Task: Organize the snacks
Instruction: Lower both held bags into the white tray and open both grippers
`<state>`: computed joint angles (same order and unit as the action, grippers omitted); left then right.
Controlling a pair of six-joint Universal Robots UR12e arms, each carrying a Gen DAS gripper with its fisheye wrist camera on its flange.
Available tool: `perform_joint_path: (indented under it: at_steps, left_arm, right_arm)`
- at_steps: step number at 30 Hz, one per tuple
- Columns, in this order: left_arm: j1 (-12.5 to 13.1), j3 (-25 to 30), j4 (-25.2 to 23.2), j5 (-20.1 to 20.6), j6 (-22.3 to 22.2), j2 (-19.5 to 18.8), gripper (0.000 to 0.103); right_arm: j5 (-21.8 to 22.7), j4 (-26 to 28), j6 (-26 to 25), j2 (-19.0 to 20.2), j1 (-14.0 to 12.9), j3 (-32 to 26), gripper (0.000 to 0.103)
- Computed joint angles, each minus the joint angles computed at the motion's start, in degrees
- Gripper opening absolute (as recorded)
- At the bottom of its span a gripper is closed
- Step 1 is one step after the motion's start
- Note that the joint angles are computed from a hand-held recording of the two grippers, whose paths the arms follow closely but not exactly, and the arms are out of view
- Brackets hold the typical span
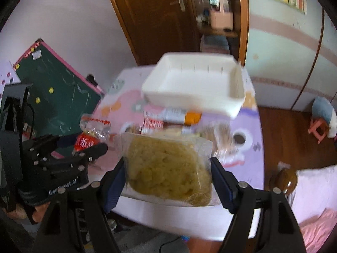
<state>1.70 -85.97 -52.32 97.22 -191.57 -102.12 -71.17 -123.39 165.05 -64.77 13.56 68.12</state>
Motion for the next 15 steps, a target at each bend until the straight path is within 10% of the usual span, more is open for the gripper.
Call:
perform_joint_path:
  at_steps: [7, 15]
  left_arm:
    - [1.06, 10.15, 0.27, 0.14, 0.73, -6.36, 0.052]
    - [3.11, 25.75, -4.93, -1.37, 1.59, -18.39, 0.052]
  right_arm:
    - [-2.47, 0.45, 3.29, 8.1, 0.08, -14.24, 0.076]
    - [-9.78, 12.45, 8.79, 25.33, 1.2, -42.02, 0.077]
